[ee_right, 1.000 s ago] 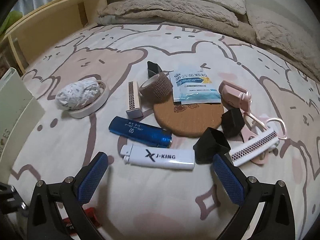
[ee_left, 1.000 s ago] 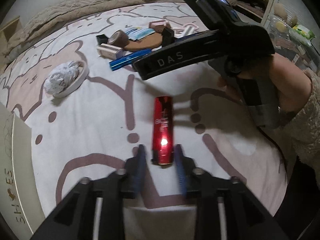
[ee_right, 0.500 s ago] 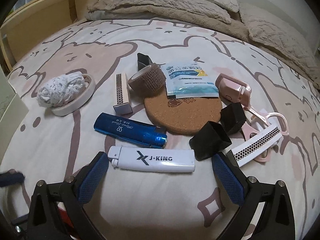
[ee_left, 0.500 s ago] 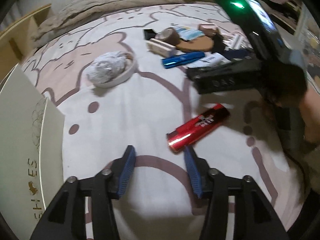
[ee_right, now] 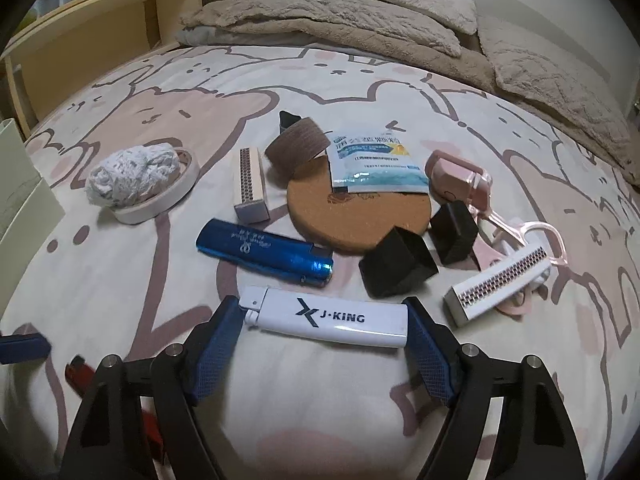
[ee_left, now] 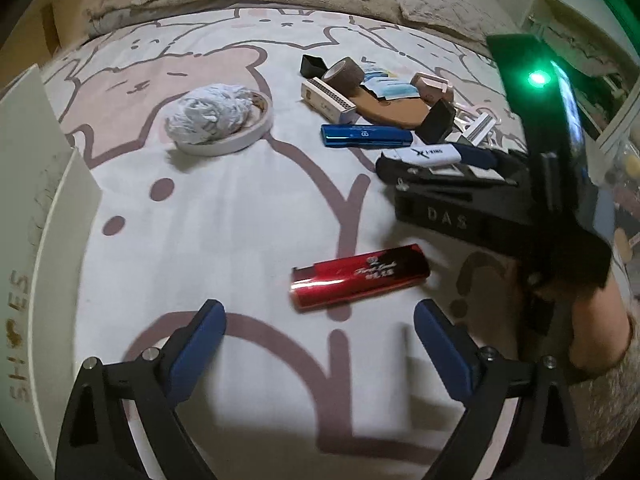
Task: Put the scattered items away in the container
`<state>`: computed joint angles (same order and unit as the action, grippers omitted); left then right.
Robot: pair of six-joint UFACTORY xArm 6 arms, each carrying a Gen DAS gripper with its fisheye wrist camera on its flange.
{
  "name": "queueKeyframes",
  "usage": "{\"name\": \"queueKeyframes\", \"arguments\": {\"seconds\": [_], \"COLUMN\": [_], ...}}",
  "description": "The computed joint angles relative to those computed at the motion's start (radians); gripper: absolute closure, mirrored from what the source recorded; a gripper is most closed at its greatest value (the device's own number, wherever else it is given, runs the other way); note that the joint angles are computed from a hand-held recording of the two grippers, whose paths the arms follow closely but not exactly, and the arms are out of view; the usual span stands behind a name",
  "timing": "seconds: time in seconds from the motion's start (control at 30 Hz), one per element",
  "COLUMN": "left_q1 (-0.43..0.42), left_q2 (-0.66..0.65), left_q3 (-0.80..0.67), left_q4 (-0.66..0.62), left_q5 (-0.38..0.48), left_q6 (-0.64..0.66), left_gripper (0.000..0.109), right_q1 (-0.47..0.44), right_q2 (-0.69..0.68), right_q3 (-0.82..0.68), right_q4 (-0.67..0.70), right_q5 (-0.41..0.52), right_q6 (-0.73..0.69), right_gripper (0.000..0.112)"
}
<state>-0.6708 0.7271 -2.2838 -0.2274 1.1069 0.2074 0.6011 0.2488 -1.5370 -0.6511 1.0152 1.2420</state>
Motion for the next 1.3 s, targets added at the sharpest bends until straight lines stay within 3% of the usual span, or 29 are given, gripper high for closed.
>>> {"name": "queueKeyframes", "arguments": {"seconds": [0.3,0.6,0.9,1.13,1.3], "left_q1": [-0.039,-0.045,-0.076,-0.081,-0.087], "left_q2": [-0.053,-0.037,-0.06,-0.085,-0.106], "left_q3": [0.115,0.117,0.188,0.231,0.264], "left_q4": [0.026,0.019,0.131,0.172,0.184], "left_q5": [-0.107,-0.161,-0.247,-0.281,-0.295], "left_q6": [-0.069,-0.176,-0.201,-0.213,-0.196], "left_gripper": [0.008,0.007,0.007,0.023,0.025], "right_q1": [0.014,0.033,0.078,0.108,0.127], "right_q2": [-0.094,-0.206,-0.269,-0.282,-0.277], "right_q3": [0.114,0.236,0.304,0.326,0.32], "right_q4": [0.01,0.049,0.043,-0.005,-0.03], "right_q5": [-0.02,-0.001,0.02,0.031,0.056], "right_q6": [0.03,0.006,0.025,0.095,0.122], "right_gripper": [0.032,0.032,0.032,0.031,0.031]}}
